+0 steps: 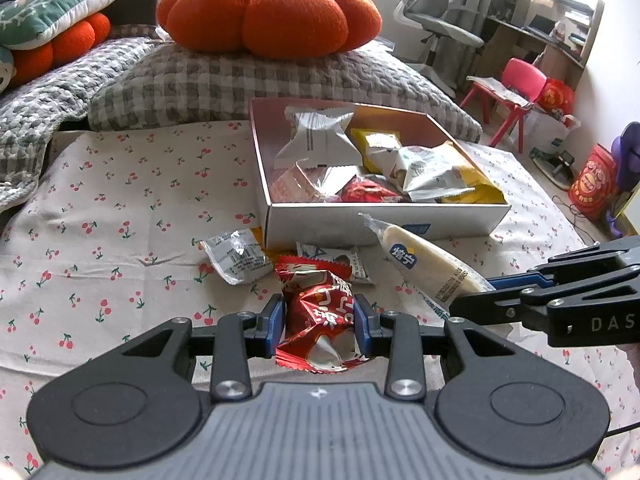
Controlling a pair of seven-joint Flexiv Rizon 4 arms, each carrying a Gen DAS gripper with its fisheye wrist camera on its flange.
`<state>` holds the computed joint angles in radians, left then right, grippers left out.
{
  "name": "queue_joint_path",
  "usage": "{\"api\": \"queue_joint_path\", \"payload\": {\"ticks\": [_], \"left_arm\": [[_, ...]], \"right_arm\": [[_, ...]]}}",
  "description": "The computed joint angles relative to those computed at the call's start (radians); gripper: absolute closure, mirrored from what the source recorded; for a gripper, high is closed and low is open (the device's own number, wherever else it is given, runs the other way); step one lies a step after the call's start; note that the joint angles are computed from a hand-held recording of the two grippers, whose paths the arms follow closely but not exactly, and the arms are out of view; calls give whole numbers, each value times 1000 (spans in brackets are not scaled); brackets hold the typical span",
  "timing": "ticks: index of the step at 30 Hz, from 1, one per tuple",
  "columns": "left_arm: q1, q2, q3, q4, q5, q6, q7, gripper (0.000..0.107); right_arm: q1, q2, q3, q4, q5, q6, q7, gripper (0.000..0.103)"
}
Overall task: Organize snacks
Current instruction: 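Carry the red wrapper into the box while the right tool carries the rice-cake bag in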
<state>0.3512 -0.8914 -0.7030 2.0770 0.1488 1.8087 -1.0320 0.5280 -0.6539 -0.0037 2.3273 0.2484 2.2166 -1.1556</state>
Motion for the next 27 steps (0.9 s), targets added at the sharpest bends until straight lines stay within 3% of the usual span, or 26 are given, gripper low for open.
{"api": "queue_joint_path", "payload": {"ticks": [6, 17, 27], "left_arm": [[1, -2, -11, -8, 6, 24, -18, 74], [-73, -5, 3, -91, 22, 49, -82, 74], [-233, -57, 58, -264, -49, -23, -39, 74]], "right_arm": [[-2, 16, -1, 7, 32, 30, 11, 82], [-17, 36, -44, -23, 134, 66, 27, 82], [-58, -5, -95, -123, 172, 45, 43, 82]]}}
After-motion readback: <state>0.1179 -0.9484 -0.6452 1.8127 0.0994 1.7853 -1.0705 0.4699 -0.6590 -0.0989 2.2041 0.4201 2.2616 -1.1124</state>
